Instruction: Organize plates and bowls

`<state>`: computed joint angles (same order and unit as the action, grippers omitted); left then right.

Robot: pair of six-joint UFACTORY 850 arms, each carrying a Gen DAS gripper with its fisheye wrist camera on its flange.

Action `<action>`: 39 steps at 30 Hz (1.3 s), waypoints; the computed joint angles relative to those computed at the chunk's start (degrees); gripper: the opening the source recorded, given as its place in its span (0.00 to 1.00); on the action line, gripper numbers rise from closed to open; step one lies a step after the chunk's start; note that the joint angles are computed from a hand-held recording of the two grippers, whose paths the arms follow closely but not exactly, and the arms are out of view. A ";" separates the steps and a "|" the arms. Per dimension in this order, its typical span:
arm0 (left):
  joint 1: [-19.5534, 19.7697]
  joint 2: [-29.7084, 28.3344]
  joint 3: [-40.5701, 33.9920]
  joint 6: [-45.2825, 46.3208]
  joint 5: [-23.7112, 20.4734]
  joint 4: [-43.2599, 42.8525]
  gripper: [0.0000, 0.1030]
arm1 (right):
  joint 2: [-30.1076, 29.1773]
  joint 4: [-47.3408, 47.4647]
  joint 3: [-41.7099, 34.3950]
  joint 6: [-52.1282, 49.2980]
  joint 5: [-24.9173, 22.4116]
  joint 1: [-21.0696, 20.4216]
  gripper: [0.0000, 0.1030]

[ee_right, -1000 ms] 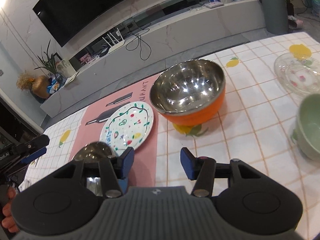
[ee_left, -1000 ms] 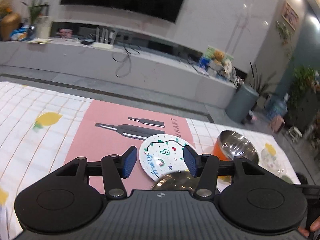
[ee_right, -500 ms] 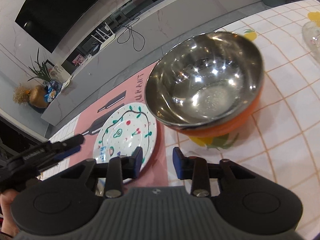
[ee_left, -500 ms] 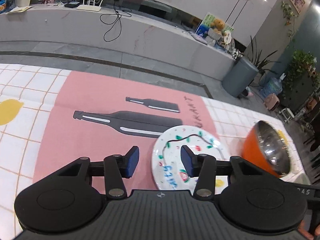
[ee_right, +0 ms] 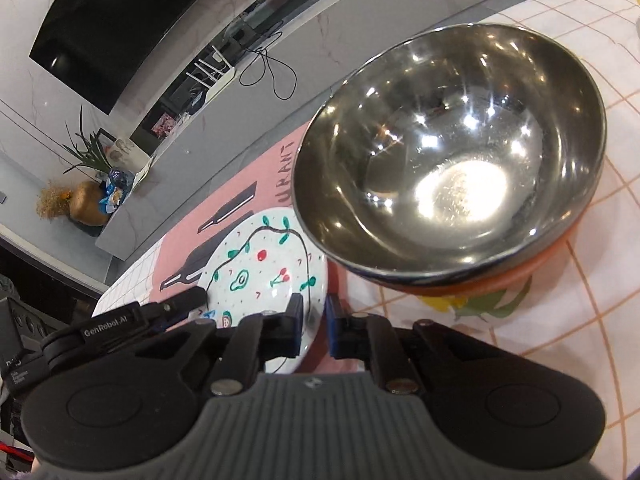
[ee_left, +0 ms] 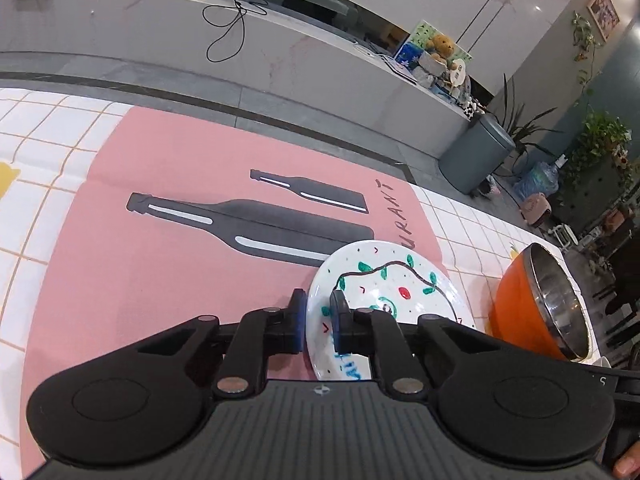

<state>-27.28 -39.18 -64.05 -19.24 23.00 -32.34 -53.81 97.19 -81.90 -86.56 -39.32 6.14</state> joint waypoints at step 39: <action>-17.66 16.25 8.35 18.96 18.13 -37.62 0.10 | 20.46 1.40 18.99 -11.33 -14.16 -8.08 0.05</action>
